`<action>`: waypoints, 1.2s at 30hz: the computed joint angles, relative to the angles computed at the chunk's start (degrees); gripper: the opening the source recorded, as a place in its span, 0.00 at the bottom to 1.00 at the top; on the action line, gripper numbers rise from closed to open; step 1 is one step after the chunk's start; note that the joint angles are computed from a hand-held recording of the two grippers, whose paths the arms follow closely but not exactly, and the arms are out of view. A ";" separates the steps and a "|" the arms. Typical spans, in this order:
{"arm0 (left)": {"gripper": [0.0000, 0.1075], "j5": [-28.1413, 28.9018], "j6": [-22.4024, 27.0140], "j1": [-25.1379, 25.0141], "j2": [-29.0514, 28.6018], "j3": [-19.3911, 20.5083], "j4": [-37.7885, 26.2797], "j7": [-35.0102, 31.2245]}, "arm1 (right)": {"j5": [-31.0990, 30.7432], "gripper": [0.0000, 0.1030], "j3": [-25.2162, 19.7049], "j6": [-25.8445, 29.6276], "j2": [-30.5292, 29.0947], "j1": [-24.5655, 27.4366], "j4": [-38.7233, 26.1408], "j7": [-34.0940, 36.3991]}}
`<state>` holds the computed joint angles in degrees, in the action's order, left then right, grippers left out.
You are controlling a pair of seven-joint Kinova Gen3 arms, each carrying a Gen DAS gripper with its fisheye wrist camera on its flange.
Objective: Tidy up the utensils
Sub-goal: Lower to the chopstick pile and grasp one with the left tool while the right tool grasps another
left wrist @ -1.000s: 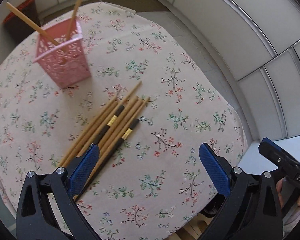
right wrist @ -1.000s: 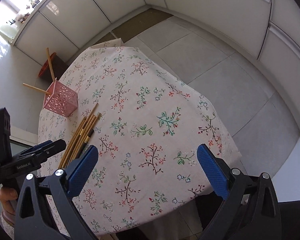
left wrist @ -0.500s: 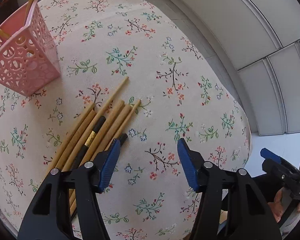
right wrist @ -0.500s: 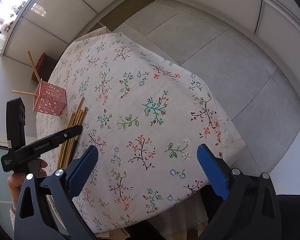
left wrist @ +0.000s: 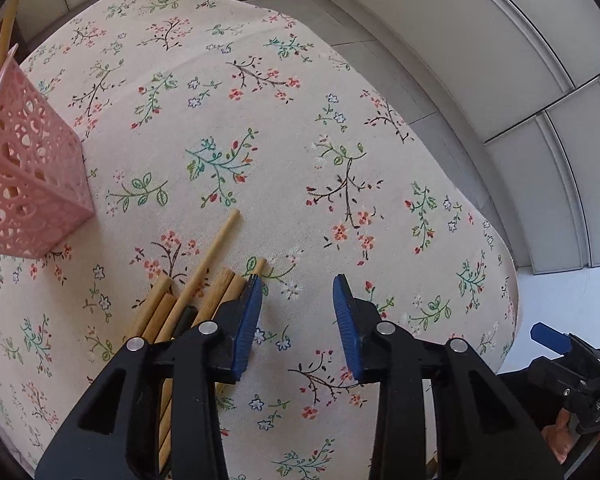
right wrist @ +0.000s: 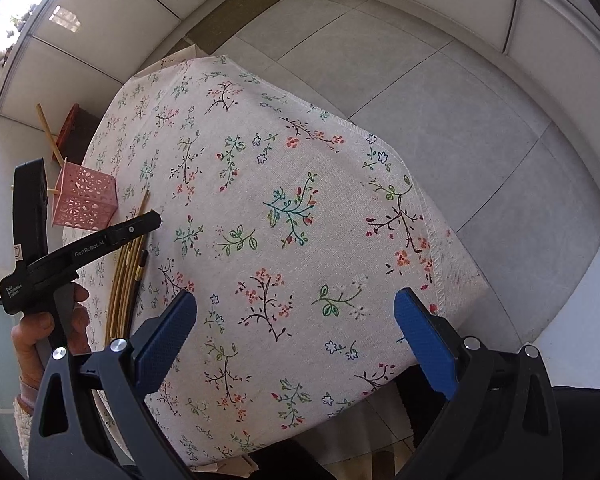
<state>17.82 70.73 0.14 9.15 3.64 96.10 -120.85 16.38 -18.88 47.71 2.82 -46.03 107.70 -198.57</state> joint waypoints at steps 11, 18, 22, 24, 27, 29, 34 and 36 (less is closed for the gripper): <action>0.31 -2.78 -2.03 -0.67 1.11 1.33 0.68 1.63 | -0.71 0.93 0.13 -0.71 0.06 0.45 0.10 1.17; 0.08 -10.02 -5.97 10.54 -3.20 -6.62 4.96 6.05 | 1.34 0.93 0.36 2.62 2.13 -0.87 -3.49 0.89; 0.04 -1.41 -1.94 3.11 -8.31 -6.44 5.60 1.84 | -0.38 0.93 1.68 0.79 4.08 -0.51 -6.30 4.47; 0.04 2.67 1.14 -2.20 -11.15 -6.13 4.72 -2.06 | -0.99 0.93 2.60 -0.67 5.55 -0.23 -8.36 6.43; 0.04 5.93 3.88 -5.98 -15.01 -8.26 3.83 -5.77 | -3.66 0.93 3.67 -3.29 9.16 0.63 -12.52 11.60; 0.04 8.04 5.67 -7.81 -17.37 -11.00 4.47 -8.45 | -7.24 0.88 4.06 -4.81 12.34 1.24 -15.55 15.75; 0.04 13.26 11.72 -10.97 -19.94 -16.08 2.27 -13.29 | -16.44 0.47 2.61 -6.66 20.56 4.36 -22.23 25.30; 0.04 15.39 13.86 -12.19 -20.72 -18.34 2.09 -15.84 | -18.73 0.42 4.93 -7.63 22.10 3.13 -23.13 25.67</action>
<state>33.21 84.60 -12.06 -11.57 -14.70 98.19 -136.68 -2.35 -13.96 40.08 24.93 -42.90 84.57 -172.90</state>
